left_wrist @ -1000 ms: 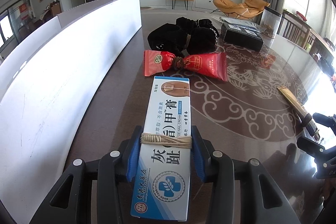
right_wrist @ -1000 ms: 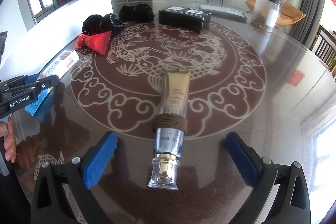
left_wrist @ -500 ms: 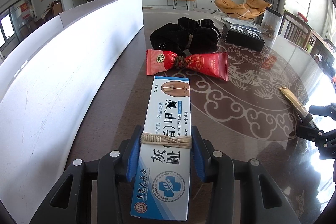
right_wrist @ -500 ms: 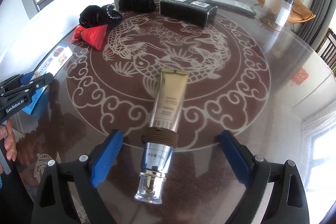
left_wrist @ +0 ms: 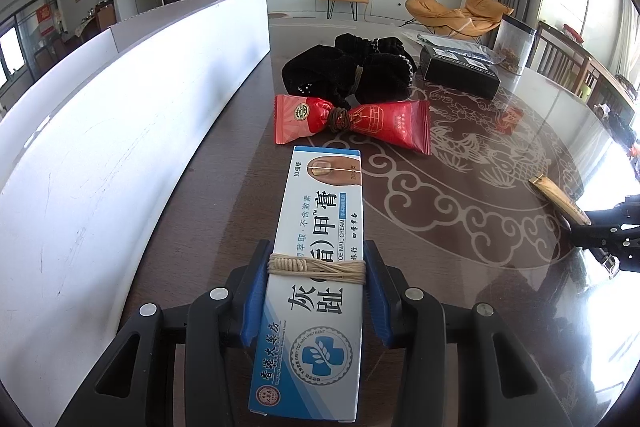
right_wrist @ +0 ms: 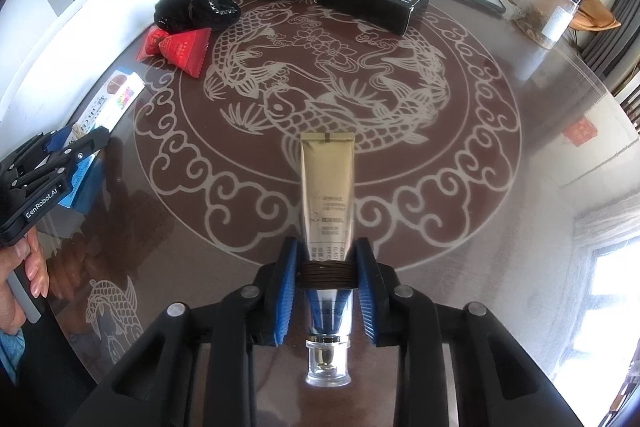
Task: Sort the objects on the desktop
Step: 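Carry the nail cream box and gold tube into the white box and release both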
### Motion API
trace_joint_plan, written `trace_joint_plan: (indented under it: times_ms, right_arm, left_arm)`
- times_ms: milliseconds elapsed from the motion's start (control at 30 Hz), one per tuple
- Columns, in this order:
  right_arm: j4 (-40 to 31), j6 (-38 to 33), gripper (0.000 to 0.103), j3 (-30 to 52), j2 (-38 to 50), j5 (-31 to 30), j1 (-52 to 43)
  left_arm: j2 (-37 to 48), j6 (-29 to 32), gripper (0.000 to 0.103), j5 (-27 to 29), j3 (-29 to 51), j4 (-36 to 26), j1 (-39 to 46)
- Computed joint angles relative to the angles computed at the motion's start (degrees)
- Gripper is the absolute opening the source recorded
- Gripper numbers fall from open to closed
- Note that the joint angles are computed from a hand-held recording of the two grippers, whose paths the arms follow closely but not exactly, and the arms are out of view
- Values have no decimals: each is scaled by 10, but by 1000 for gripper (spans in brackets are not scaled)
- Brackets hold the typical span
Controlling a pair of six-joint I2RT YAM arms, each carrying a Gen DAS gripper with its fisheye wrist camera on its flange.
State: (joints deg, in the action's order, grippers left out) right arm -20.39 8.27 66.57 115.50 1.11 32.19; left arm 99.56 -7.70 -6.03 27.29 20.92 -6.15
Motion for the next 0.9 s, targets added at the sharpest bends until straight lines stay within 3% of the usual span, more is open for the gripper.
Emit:
trace_joint_plan:
  times_ms: [333,533,733,900]
  right_arm:
    - [58,48,29,-116,-100,-67,-24]
    - [75,55,29,-141,-123,-96,-32]
    - [113,120,29,-130,-128,-209,-44]
    - [141,185,29,-62,-110,-274,-22]
  left_arm:
    - [-26,22,44,26,-23,21,-44]
    - [-144,-15,44,108,-86,11,11]
    - [-302,-27,44,121,-122,-92,47]
    - [-462,0,44,166,-95,-251,117]
